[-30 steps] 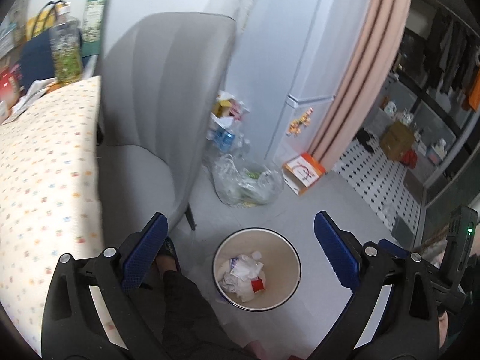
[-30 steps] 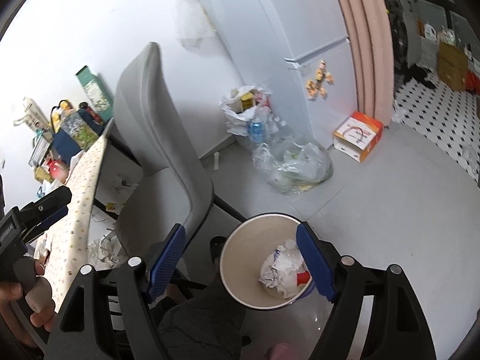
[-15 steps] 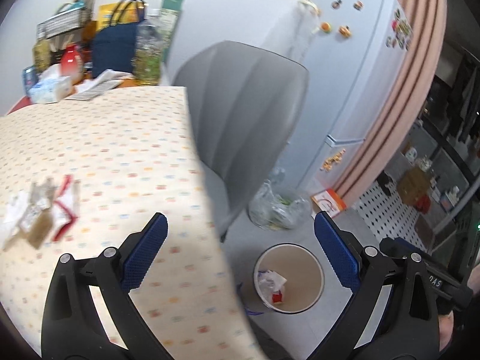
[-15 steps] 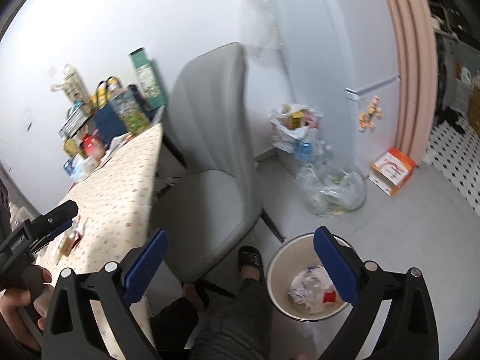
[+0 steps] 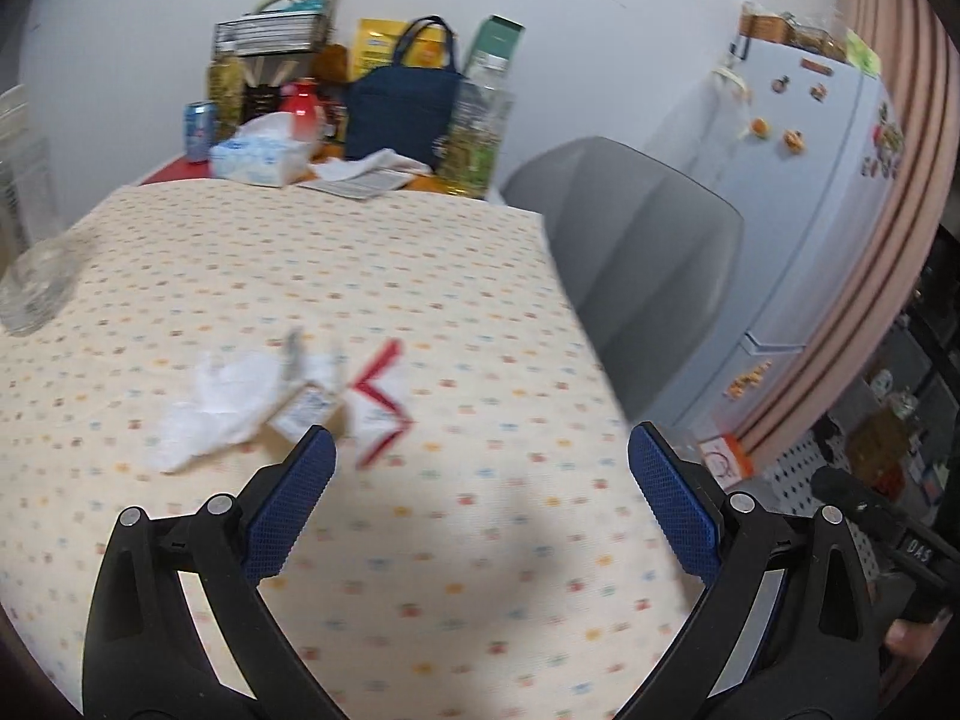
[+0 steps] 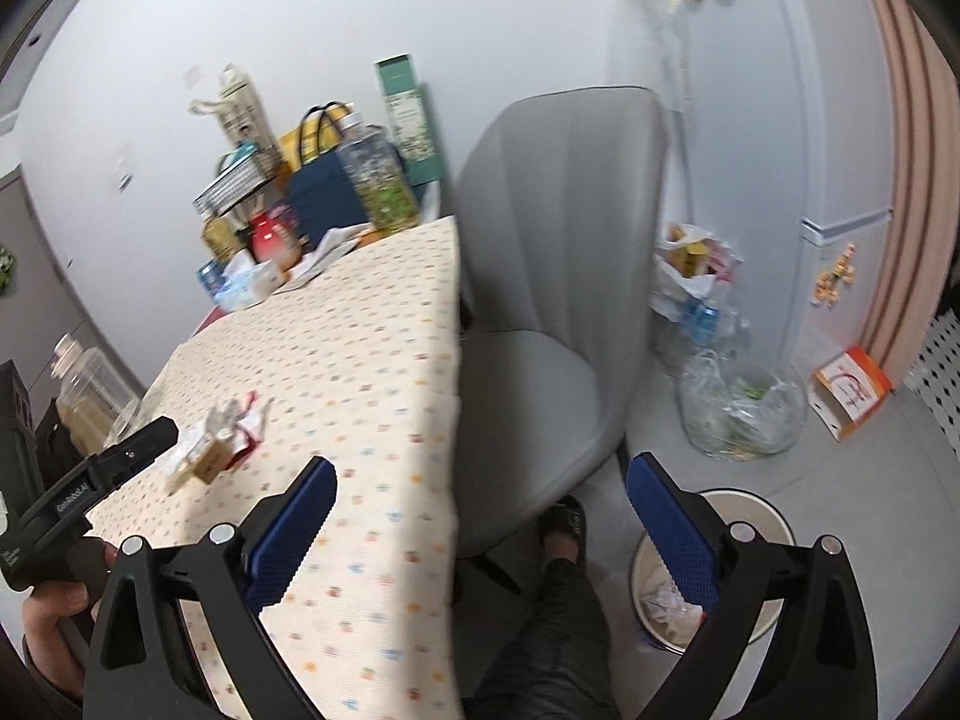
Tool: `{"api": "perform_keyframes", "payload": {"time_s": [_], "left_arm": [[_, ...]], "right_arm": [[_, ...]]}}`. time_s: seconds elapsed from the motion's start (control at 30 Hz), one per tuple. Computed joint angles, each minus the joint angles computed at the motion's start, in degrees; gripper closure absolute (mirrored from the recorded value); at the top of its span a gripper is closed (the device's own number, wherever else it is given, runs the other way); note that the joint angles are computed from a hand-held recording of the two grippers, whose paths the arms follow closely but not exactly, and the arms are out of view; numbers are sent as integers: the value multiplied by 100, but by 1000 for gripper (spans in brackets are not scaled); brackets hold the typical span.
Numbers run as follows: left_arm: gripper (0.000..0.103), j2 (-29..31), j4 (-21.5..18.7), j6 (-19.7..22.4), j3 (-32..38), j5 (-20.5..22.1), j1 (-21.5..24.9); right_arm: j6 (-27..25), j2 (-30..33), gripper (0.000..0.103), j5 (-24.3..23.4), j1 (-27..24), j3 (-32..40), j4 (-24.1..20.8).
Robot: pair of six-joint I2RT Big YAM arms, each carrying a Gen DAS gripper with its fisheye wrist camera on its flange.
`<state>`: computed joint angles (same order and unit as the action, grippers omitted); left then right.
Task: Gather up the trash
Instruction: 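Move both tools back over the table, then grasp the white tissue with the left tool while the right tool grasps the cardboard box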
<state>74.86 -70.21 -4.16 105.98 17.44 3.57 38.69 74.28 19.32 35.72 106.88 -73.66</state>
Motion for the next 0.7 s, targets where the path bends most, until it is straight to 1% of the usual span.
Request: {"api": "perform_keyframes", "payload": {"time_s": [0.1,0.23,0.47,0.6,0.7], "left_arm": [[6,13,-88,9,-33,276,407],[6,18,-122,14,-96,456,835],[7,48,-86,108,-219,615,1395],[17,137,-128,144,-246,637,1561],[20,226,-120,131,-237,568,1606]], "right_arm": [[-43,192,8,-33,123,193,9],[-66,495,8,-71,285,512,-34],[-162,1044,8,-147,517,1129,-128],[-234,1336,8,-234,612,1459,-164],[-276,1550,8,-328,659,1693,-178]]}}
